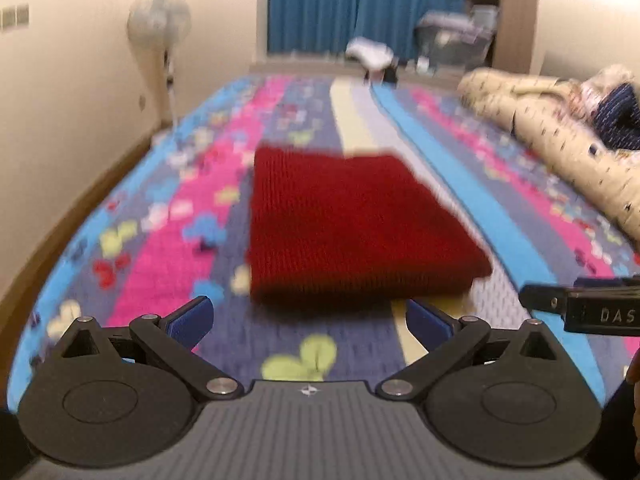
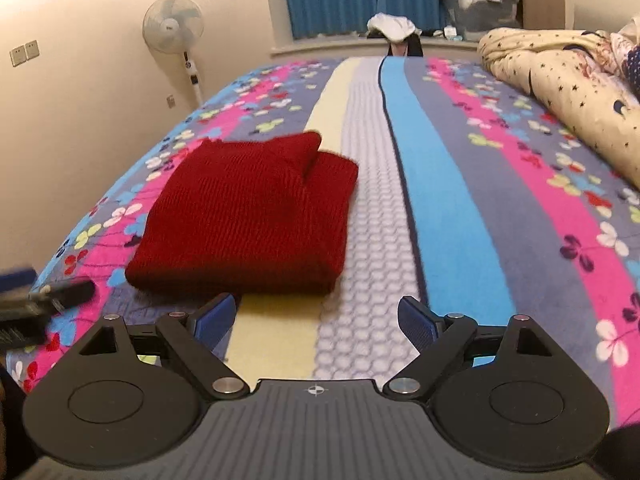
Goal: Fold small clothes
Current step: 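Release the sweater and pull both grippers back from the folded stack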
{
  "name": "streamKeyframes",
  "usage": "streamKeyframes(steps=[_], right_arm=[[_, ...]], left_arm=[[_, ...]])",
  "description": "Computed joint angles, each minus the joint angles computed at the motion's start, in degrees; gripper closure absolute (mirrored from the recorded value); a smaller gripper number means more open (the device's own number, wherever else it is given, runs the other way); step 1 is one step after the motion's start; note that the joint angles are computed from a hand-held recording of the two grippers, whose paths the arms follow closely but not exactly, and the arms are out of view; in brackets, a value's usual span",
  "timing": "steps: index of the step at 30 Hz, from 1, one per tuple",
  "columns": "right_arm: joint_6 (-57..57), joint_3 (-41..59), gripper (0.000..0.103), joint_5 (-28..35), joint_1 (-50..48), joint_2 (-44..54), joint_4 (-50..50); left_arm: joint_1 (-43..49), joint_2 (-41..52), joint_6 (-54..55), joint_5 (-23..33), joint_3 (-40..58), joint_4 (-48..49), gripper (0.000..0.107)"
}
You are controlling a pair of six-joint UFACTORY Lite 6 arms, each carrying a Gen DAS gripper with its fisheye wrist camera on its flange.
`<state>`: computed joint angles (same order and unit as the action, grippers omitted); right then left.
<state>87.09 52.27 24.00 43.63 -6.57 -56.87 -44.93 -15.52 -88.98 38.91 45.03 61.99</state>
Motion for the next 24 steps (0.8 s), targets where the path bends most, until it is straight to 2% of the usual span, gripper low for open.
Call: streamKeyframes(steps=[3, 7, 12, 24], right_arm=[[2.09, 2.78, 0.014, 1.53, 1.17, 4.06, -3.49], [0.91, 3.93, 0.014, 0.89, 0.78, 6.08, -2.86], [-0.76, 3.88, 0.014, 0.41, -0.04, 6.05, -0.58], [-0.15, 4.05, 0.014, 1.36, 0.88, 6.49, -1.99]], left_arm=[[0.78, 0.85, -1.47, -0.65, 0.17, 2.21, 0.004], [3.69, 2.8, 1.18, -2.78, 0.93, -2.01, 0.004], [4.86, 3.15, 0.87, -2.89, 1.09, -1.78, 0.004], [5.54, 3.0, 2.02, -3.45, 1.17, -2.6, 0.004]])
